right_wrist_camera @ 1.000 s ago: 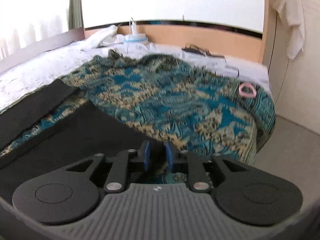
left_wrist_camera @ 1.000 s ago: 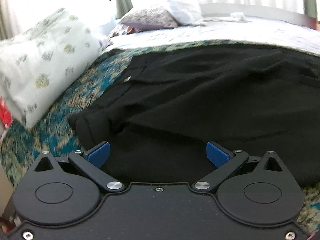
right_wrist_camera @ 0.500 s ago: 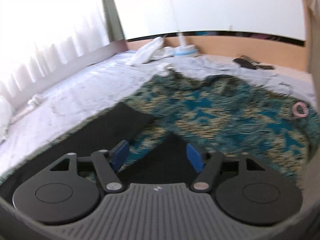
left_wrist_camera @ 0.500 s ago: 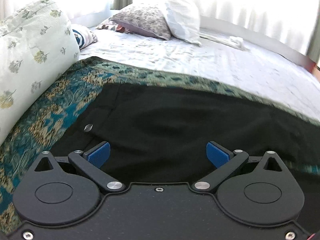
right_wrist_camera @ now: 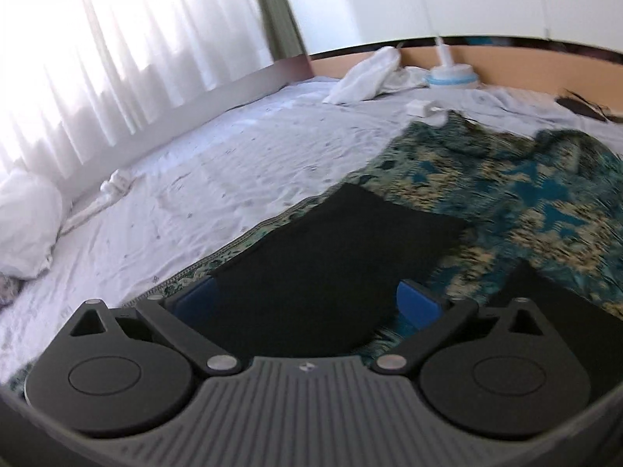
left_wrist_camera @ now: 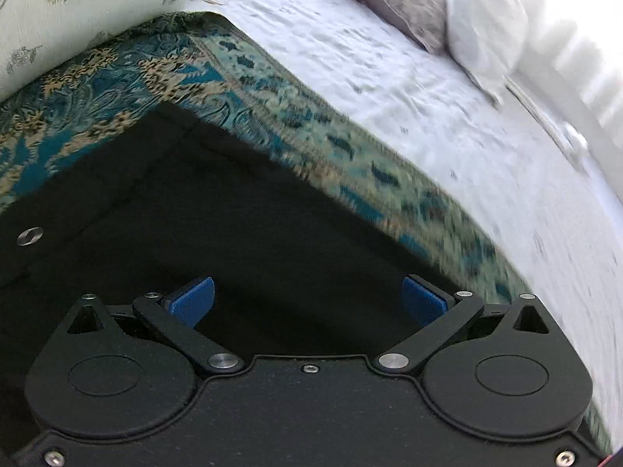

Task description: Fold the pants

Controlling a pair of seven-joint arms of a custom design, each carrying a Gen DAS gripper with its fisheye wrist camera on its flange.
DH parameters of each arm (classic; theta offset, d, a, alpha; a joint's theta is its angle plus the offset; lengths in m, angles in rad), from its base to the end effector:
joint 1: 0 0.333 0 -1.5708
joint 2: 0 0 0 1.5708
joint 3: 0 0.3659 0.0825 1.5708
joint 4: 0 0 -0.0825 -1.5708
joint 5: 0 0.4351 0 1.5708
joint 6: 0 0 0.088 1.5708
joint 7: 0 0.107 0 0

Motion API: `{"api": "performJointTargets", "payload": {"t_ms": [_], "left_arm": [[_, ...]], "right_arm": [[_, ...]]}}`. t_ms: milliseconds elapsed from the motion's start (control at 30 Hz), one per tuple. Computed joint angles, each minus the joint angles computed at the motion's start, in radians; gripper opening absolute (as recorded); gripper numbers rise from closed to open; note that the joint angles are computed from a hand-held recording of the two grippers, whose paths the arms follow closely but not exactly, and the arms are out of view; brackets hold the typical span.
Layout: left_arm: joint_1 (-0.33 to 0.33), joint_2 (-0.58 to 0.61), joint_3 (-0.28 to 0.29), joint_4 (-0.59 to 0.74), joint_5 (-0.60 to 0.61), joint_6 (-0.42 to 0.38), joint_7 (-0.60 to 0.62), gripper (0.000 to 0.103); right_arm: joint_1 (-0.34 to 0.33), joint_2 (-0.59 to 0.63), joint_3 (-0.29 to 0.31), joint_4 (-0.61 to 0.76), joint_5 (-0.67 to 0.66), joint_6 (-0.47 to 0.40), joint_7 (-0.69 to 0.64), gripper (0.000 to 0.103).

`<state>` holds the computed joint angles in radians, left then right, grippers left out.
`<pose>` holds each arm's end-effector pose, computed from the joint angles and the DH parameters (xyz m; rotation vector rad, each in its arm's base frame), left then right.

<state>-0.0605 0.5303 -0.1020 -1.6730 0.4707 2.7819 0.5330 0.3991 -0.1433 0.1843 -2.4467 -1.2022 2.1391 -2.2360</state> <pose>0.7738 -0.1342 0.3736 -2.3358 1.3664 -0.7266 0.4356 0.2399 0.3775 -0.5586 2.3332 -1.0532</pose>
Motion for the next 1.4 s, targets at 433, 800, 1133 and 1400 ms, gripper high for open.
{"api": "performJointTargets", "payload": {"t_ms": [433, 800, 1133, 1400], "left_arm": [[-0.178, 0.242, 0.129, 0.362, 0.165, -0.314, -0.286, 0.103], [-0.227, 0.244, 0.194, 0.302, 0.415, -0.219, -0.379, 0.103], [-0.237, 0.243, 0.215, 0.278, 0.544, -0.173, -0.481, 0.103], [-0.222, 0.092, 0.235, 0.085, 0.743, 0.018, -0.559, 0.002]], "right_arm": [[-0.032, 0.266, -0.096, 0.249, 0.084, 0.034, -0.236, 0.103], [-0.108, 0.468, -0.19, 0.451, 0.303, 0.315, -0.357, 0.103], [-0.054, 0.655, -0.22, 0.716, 0.447, 0.029, -0.635, 0.098], [-0.031, 0.49, -0.209, 0.55, 0.447, 0.015, -0.514, 0.003]]}}
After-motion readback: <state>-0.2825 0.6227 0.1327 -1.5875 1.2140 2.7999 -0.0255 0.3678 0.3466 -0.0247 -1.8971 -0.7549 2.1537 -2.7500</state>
